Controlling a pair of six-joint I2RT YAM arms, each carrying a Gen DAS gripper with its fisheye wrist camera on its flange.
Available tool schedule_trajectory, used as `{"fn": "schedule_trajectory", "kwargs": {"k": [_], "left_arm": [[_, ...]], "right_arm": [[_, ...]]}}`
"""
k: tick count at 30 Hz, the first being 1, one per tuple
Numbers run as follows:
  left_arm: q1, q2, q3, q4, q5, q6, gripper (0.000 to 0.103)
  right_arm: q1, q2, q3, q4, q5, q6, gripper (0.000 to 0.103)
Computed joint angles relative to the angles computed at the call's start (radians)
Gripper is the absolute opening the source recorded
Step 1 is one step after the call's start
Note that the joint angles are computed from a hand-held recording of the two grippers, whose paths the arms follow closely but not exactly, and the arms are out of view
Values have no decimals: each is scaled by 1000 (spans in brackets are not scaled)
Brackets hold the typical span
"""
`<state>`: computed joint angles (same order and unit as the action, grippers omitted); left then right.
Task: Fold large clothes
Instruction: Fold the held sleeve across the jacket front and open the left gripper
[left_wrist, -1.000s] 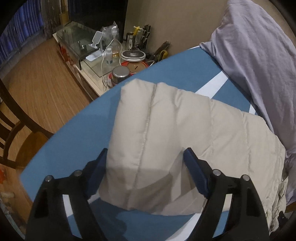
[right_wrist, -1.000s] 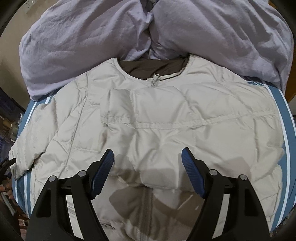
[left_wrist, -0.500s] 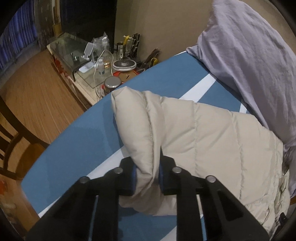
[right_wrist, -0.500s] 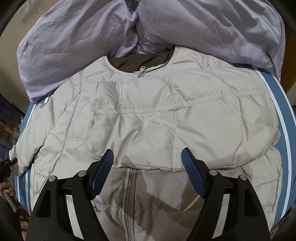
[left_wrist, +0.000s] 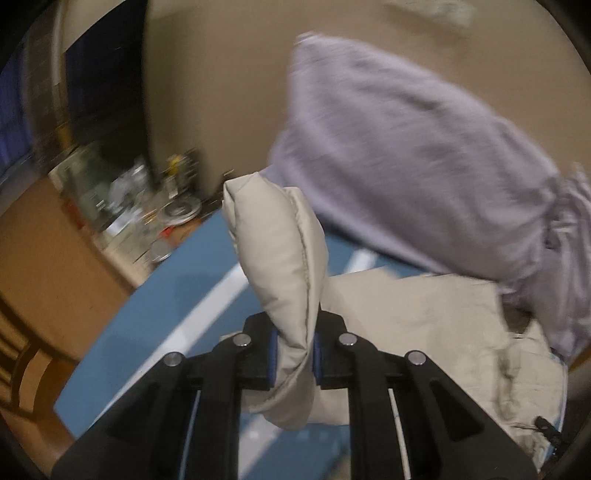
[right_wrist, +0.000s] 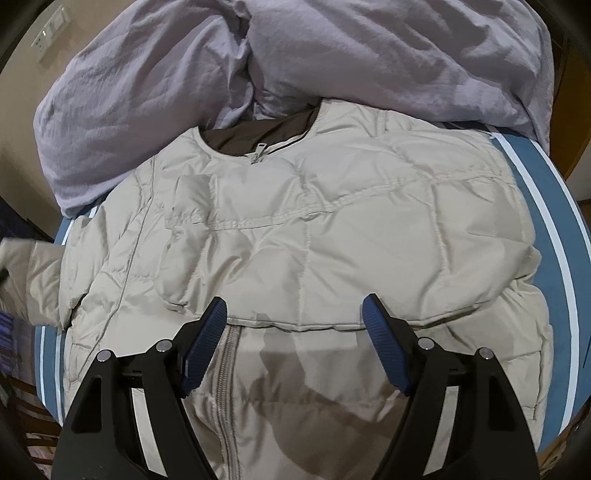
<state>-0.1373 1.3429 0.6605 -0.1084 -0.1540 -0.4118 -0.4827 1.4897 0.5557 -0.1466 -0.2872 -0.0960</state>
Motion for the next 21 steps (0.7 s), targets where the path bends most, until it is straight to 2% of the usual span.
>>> {"fn": "schedule_trajectory", "kwargs": {"k": [10,21], "left_arm": [[-386,158,292,-84,-103,-80,14],[-644,426,575,-118,-75,-79,14]], "right_arm": [[-170,-6,4,-27,-81,-99,77],[-343,57,25,-36,-131,-201,77]]}}
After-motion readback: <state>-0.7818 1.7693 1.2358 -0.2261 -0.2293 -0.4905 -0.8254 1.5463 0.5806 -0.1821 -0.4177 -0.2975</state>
